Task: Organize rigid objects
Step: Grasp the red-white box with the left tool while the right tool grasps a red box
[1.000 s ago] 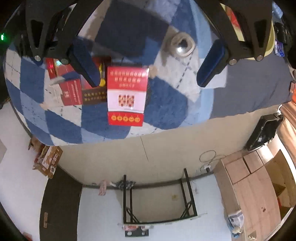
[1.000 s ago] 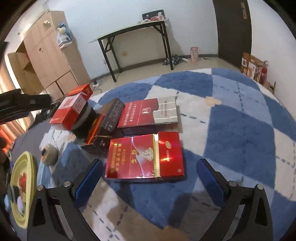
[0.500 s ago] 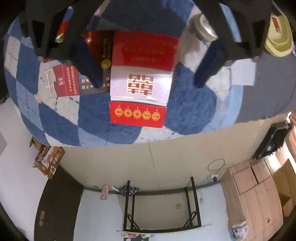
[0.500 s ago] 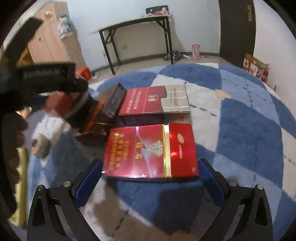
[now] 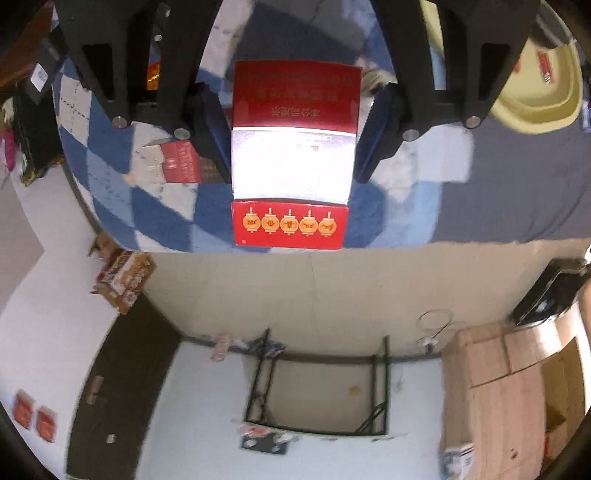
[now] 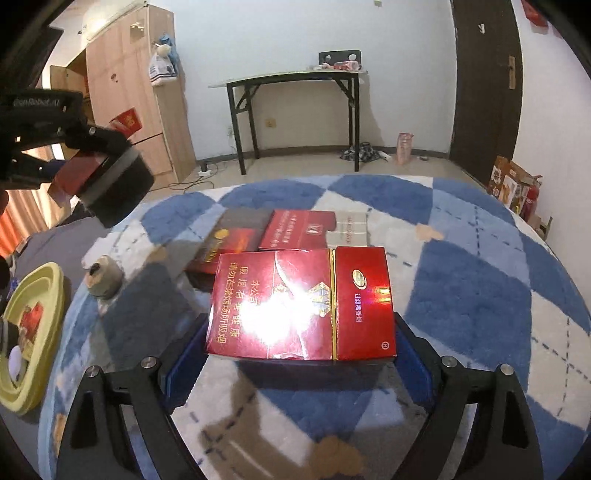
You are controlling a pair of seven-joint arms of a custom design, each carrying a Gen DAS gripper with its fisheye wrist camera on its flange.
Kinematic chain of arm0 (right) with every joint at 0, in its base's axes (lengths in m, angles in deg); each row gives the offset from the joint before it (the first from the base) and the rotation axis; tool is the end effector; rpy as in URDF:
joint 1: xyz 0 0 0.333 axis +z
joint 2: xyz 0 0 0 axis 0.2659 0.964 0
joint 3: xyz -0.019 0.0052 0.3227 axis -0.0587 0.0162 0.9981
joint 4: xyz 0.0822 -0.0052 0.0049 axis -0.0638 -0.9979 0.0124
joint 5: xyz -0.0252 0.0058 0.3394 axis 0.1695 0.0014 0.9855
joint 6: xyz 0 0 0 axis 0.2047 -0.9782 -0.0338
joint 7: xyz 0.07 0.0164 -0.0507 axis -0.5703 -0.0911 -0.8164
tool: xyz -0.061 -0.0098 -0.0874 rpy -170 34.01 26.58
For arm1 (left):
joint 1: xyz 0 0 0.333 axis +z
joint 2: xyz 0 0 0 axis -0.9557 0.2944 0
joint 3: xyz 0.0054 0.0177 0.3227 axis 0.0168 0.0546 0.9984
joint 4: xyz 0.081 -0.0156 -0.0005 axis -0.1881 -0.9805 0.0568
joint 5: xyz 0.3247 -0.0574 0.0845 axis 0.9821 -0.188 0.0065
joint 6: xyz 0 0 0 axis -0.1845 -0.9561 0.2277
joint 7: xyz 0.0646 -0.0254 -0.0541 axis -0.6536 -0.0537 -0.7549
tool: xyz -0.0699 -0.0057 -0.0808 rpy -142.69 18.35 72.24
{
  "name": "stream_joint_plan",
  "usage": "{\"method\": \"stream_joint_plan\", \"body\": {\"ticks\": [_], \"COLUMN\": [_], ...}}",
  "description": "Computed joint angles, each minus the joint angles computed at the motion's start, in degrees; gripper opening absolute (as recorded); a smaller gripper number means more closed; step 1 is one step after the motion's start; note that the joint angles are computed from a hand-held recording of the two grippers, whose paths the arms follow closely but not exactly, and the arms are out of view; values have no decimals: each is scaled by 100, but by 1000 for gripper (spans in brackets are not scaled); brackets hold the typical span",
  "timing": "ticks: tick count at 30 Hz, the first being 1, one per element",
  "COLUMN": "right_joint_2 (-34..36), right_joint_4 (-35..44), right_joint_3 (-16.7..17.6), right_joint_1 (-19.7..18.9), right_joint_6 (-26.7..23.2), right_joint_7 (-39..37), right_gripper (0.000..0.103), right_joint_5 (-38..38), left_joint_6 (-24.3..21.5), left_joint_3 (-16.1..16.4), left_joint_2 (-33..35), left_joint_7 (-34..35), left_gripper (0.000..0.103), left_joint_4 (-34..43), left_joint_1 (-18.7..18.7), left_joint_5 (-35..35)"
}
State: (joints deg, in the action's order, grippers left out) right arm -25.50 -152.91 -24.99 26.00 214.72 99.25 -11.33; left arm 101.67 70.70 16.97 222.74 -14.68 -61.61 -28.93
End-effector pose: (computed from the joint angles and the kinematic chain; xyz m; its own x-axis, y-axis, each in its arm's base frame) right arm 0.3402 -0.0291 0.4678 -0.0540 -0.9891 -0.1369 -0.6217 0.1406 -0.7705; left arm 0.6327 0.0144 0.4356 -0.3977 -0.9043 0.1554 -0.7512 0.2236 -0.6210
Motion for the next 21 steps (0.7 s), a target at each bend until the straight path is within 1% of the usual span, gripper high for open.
{"method": "stream_joint_plan", "body": {"ticks": [1,4,6,7,10,13,16,19,21], "right_joint_2": [-126,-395,-468,-457,-354,-232,-147,-130,-140], "right_joint_4": [-33,-135,-208,-223,-199,-161,-128,-138,-160], "right_joint_3": [14,117,126,112,-105,-307,-402,-440,-451], "right_joint_1": [-15,-127,-173,-187,-83,53,147,202,218], "right_joint_6": [-111,-354,-392,-411,-454,-435,-411,-367,-342], "right_joint_7": [15,-2,-67,-117,-195,-211,-264,-289,-321], "right_gripper": [91,91,91,91,91,91,91,91,91], "right_joint_5": [13,40,47,42,135,288,365,419,424], "left_joint_6": [-207,-307,-323,-308,68,233,375,283,226], "left_joint_3": [214,205,240,226,241,105,-64,97,77], "left_joint_2": [112,333,424,443,380,279,218,335,401], "left_joint_7": [-410,-585,-827,-900,-1064,-948,-668,-880,-903], "left_gripper": [65,65,65,66,66,66,67,67,67], "left_joint_4": [146,174,102,45,-249,-422,-502,-367,-313], "left_joint_1": [-169,-176,-234,-230,-317,-220,-90,-247,-227], "left_joint_5": [499,742,968,1017,1290,1344,1218,1521,1579]}}
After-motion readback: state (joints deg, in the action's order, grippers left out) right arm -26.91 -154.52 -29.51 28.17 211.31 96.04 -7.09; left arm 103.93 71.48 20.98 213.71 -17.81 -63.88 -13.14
